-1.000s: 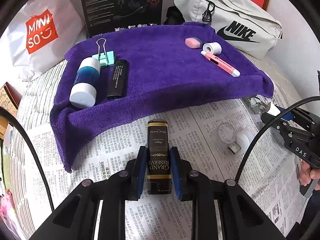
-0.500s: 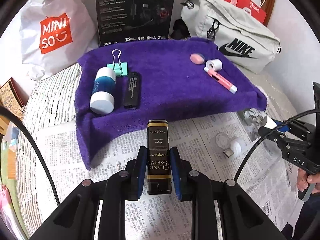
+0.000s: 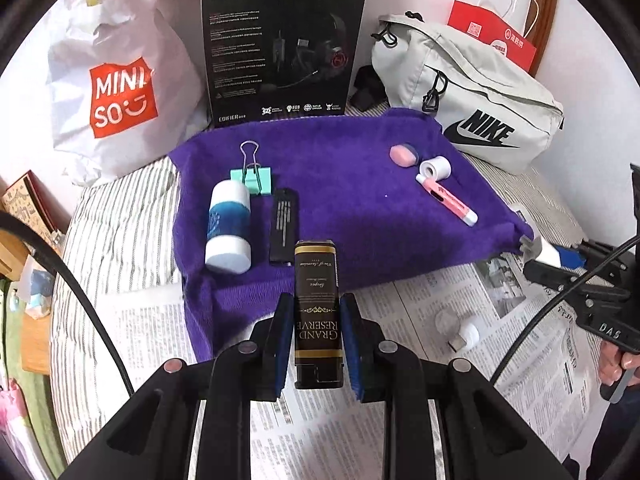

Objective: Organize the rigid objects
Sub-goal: 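Set bottle beside black case while right tool places plug on towel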

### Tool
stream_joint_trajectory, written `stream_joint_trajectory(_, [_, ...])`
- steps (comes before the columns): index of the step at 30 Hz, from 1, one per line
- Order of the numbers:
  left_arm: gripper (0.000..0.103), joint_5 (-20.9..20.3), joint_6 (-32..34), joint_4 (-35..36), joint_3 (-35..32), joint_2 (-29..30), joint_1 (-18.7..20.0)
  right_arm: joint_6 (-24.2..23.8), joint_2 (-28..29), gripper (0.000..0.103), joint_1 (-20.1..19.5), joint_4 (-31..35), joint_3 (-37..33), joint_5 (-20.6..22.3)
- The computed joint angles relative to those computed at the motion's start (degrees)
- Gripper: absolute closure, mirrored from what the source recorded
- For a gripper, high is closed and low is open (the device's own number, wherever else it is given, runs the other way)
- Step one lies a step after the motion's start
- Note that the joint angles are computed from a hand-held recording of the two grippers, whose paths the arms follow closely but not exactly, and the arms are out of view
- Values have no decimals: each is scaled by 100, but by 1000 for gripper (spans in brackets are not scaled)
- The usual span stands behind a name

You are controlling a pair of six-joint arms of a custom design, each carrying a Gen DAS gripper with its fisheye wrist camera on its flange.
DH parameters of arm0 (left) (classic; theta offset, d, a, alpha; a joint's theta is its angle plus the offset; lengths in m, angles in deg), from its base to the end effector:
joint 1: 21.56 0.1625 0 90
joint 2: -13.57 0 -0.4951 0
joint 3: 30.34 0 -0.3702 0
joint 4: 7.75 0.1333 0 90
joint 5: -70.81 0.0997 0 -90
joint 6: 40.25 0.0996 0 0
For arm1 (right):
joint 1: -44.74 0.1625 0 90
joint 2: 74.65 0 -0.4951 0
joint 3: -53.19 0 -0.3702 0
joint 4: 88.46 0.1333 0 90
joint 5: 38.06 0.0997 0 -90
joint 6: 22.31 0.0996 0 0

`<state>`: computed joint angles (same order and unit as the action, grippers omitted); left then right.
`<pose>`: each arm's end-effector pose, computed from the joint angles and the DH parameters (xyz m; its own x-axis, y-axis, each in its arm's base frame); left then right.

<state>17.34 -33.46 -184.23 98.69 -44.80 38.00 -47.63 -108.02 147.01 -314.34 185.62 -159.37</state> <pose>-0.0873 -0.5286 0.1849 -0.7119 0.3634 -0.6009 0.5757 0.7921 -0.2030 0.1830 -0.4576 0.0609 -0.7417 -0.2236 0.6323 -0.5391 0.7596 -0.3638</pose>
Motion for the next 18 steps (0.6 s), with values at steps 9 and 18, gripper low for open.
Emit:
stream_joint_trajectory(9, [80, -136, 107, 237, -399, 149, 157, -223, -117, 69, 32, 497, -596, 45])
stream_joint_trajectory(18, [80, -230, 189, 486, -808, 302, 310, -101, 63, 69, -196, 1574, -1397, 64])
